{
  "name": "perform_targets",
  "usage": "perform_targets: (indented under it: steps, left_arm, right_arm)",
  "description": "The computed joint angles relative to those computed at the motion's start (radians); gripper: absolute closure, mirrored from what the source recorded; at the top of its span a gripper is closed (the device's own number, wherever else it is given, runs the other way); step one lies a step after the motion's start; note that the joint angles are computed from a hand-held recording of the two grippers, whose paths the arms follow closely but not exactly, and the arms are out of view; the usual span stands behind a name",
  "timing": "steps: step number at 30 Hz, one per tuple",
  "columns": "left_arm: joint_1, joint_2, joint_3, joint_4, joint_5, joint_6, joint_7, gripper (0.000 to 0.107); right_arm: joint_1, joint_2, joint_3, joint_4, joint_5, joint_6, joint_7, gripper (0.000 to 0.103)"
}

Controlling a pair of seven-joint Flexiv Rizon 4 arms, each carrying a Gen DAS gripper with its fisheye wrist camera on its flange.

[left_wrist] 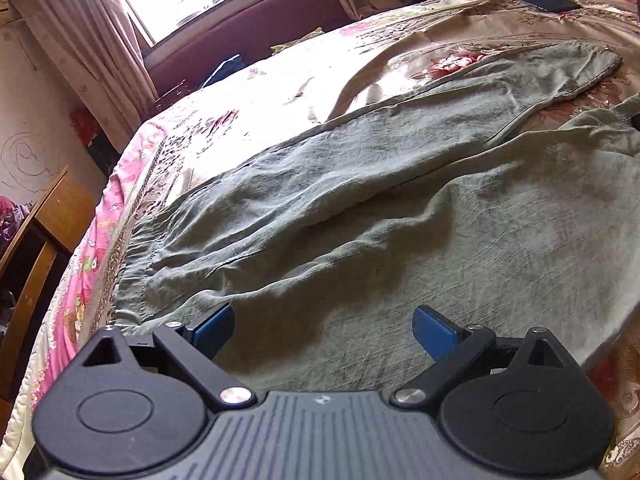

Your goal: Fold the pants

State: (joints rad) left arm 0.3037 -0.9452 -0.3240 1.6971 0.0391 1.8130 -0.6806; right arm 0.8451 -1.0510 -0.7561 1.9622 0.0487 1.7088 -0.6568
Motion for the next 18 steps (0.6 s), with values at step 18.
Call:
perform_targets:
  steps: [18]
  left_arm:
    - [-0.032, -0.132, -0.082, -0.141, 0.002, -0.026, 0.059, 0.004]
  right_arm:
    - [-0.045, -0.026, 0.074, -0.141, -0.075, 0.041, -0.133, 0.021]
